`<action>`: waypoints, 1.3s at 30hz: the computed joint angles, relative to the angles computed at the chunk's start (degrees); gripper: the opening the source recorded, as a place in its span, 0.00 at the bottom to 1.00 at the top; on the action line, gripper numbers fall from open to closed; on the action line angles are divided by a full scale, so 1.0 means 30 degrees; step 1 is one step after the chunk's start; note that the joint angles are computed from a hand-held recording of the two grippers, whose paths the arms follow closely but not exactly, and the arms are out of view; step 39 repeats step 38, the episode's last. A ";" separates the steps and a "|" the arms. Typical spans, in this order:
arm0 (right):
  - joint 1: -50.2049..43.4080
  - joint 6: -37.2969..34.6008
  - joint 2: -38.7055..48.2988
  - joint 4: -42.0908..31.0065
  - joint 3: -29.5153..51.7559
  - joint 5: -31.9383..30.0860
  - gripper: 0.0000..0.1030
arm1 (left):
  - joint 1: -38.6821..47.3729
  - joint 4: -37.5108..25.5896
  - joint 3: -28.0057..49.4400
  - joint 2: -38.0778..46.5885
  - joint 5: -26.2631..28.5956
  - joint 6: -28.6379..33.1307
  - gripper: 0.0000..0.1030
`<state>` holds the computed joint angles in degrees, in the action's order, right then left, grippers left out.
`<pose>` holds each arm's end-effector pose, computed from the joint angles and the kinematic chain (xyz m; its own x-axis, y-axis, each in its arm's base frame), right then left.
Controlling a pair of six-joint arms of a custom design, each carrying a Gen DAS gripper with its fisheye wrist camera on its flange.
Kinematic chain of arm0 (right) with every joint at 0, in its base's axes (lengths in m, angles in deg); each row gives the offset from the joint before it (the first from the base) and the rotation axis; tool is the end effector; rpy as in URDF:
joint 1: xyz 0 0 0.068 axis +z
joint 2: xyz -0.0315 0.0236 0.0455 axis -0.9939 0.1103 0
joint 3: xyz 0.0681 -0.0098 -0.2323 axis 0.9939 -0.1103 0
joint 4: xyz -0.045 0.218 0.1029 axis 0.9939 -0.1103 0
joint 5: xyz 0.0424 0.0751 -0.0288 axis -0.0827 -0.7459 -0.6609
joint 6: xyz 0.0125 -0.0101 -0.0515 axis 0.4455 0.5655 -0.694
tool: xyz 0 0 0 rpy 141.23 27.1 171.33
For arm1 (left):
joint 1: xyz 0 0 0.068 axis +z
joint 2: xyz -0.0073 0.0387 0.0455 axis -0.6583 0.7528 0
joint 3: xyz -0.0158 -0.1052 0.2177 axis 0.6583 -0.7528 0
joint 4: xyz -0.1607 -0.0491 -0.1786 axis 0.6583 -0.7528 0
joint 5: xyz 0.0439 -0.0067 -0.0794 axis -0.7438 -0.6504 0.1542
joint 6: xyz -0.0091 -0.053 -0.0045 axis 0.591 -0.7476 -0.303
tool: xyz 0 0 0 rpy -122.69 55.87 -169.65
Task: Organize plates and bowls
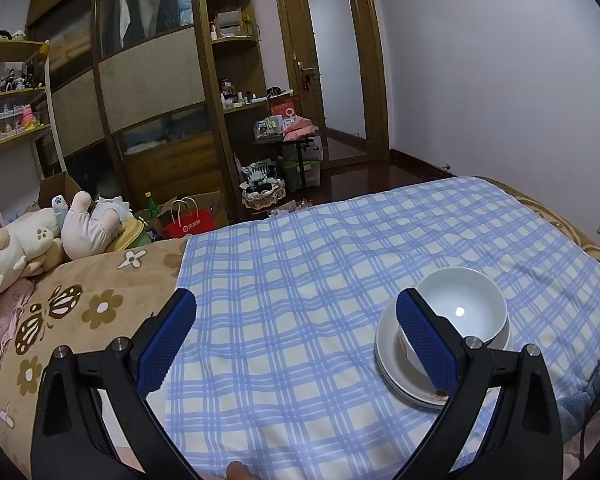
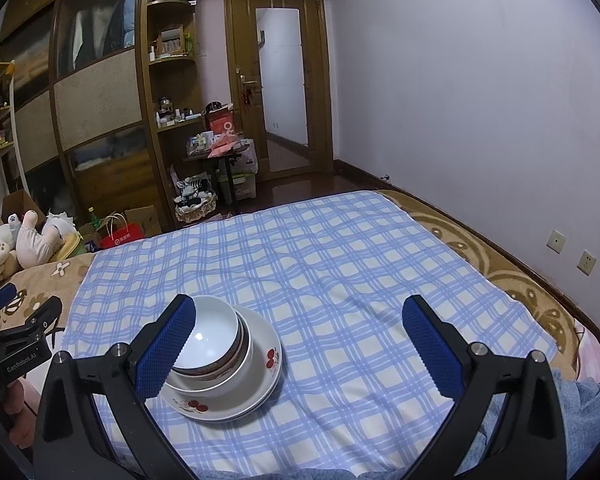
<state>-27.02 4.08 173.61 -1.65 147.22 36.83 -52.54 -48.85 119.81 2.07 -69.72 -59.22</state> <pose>0.1646 0.1945 0.2529 -0.4217 0.2712 -0.8652 0.4584 0.8871 0.0546 0.2655 -0.0549 0.2267 -0.4398 0.2722 -0.8558 0.3174 0.9386 0.1354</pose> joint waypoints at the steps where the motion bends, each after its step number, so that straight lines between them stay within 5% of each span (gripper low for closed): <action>1: 0.0113 0.0258 0.0137 -0.0115 -0.0011 0.0011 1.00 | -0.0031 0.0006 -0.0001 0.0007 0.0010 0.0003 0.96; 39: 0.0207 0.0622 0.0208 -0.0195 -0.0140 -0.0044 1.00 | 0.0224 0.0108 0.0001 0.0116 -0.0260 -0.0159 0.96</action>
